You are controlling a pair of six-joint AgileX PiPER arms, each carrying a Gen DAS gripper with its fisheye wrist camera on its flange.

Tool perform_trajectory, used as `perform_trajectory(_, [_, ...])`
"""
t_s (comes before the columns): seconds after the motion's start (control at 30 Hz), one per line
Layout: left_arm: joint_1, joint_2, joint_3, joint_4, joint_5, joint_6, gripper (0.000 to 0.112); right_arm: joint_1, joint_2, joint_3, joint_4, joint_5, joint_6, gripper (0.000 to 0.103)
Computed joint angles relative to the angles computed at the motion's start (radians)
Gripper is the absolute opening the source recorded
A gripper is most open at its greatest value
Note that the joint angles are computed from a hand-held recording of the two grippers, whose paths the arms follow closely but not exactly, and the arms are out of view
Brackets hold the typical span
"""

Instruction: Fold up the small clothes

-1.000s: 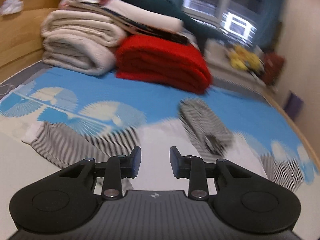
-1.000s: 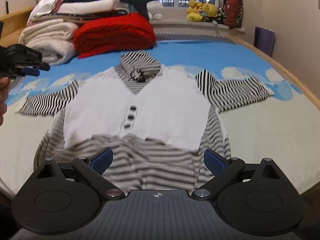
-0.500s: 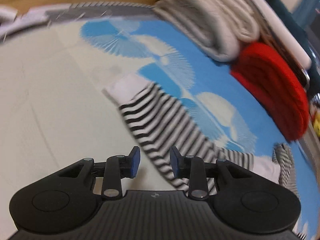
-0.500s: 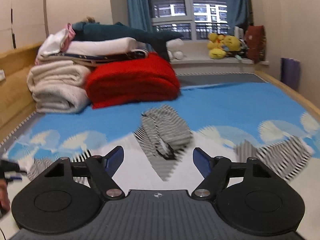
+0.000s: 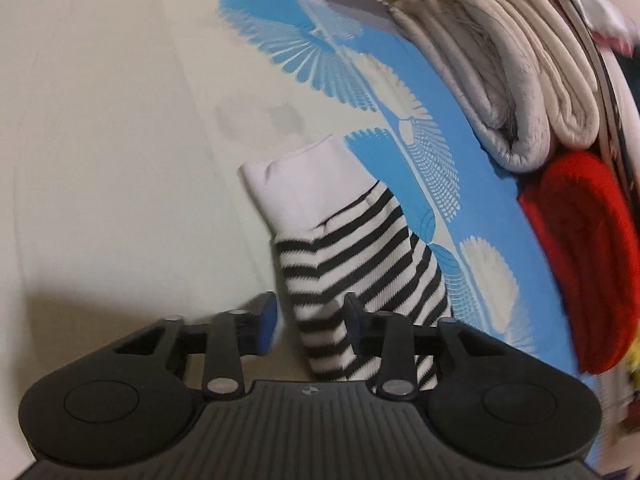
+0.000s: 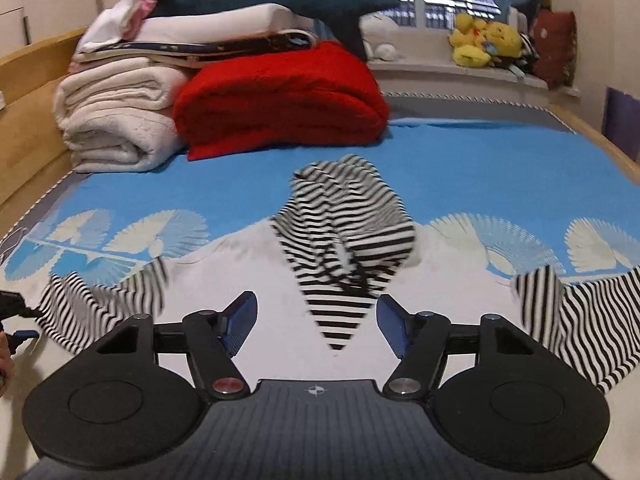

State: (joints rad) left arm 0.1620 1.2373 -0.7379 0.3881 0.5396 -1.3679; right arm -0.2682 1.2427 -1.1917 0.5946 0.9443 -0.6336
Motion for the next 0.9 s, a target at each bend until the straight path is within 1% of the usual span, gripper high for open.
perform_trajectory(0.03, [-0.024, 0.017, -0.023, 0.048, 0.029, -0.03, 0.003, -0.01, 0.014, -0.006, -0.004, -0.002, 0.004, 0.068])
perform_trajectory(0.07, [-0.065, 0.029, -0.048, 0.119, 0.07, -0.093, 0.003, -0.03, 0.035, -0.019, -0.006, 0.002, 0.008, 0.068])
perform_trajectory(0.13, [-0.181, 0.033, -0.113, 0.266, 0.188, -0.211, 0.003, -0.06, 0.069, -0.038, -0.023, 0.002, 0.03, 0.068])
perform_trajectory(0.2, [-0.356, 0.037, -0.202, 0.418, 0.325, -0.308, 0.002, -0.101, 0.102, -0.062, -0.032, 0.019, 0.051, 0.067])
perform_trajectory(0.23, [-0.452, 0.042, -0.247, 0.476, 0.378, -0.343, 0.002, -0.128, 0.119, -0.077, -0.029, 0.033, 0.062, 0.064])
perform_trajectory(0.3, [-0.648, 0.076, -0.366, 0.542, 0.42, -0.359, 0.001, -0.18, 0.14, -0.096, -0.013, 0.055, 0.081, 0.042])
perform_trajectory(0.37, [-0.814, 0.138, -0.474, 0.592, 0.416, -0.373, 0.001, -0.234, 0.162, -0.117, 0.001, 0.08, 0.104, 0.032])
perform_trajectory(0.4, [-0.893, 0.189, -0.554, 0.58, 0.398, -0.341, 0.001, -0.261, 0.169, -0.121, 0.009, 0.091, 0.111, 0.031])
perform_trajectory(0.43, [-0.938, 0.235, -0.624, 0.528, 0.354, -0.276, 0.002, -0.282, 0.175, -0.125, 0.011, 0.098, 0.122, 0.031])
perform_trajectory(0.47, [-0.961, 0.282, -0.683, 0.437, 0.271, -0.184, 0.002, -0.303, 0.181, -0.129, 0.009, 0.105, 0.138, 0.032])
perform_trajectory(0.5, [-0.989, 0.335, -0.726, 0.337, 0.171, -0.098, 0.003, -0.318, 0.187, -0.131, 0.007, 0.11, 0.148, 0.033])
perform_trajectory(0.53, [-0.991, 0.366, -0.74, 0.237, 0.09, -0.016, 0.009, -0.331, 0.192, -0.134, 0.005, 0.116, 0.16, 0.034])
perform_trajectory(0.57, [-1.003, 0.403, -0.763, 0.137, 0.048, 0.069, 0.014, -0.343, 0.197, -0.133, 0.001, 0.121, 0.175, 0.034])
perform_trajectory(0.6, [-0.994, 0.42, -0.779, 0.037, 0.046, 0.155, 0.017, -0.353, 0.204, -0.134, -0.002, 0.128, 0.189, 0.035])
perform_trajectory(0.63, [-0.983, 0.424, -0.797, -0.033, 0.078, 0.201, 0.022, -0.362, 0.21, -0.136, -0.002, 0.137, 0.2, 0.036])
perform_trajectory(0.67, [-0.962, 0.41, -0.781, -0.062, 0.095, 0.207, 0.024, -0.372, 0.215, -0.133, 0.002, 0.14, 0.208, 0.039])
perform_trajectory(0.73, [-0.929, 0.377, -0.737, -0.027, 0.155, 0.12, 0.024, -0.381, 0.224, -0.126, 0.007, 0.143, 0.219, 0.042])
perform_trajectory(0.8, [-0.899, 0.367, -0.736, 0.011, 0.27, 0.071, 0.024, -0.384, 0.237, -0.121, 0.005, 0.151, 0.232, 0.042])
perform_trajectory(0.87, [-0.865, 0.374, -0.758, 0.022, 0.396, 0.078, 0.024, -0.383, 0.254, -0.109, 0.02, 0.151, 0.227, 0.042])
perform_trajectory(0.9, [-0.849, 0.375, -0.759, 0.024, 0.441, 0.076, 0.024, -0.377, 0.261, -0.101, 0.016, 0.145, 0.229, 0.042])
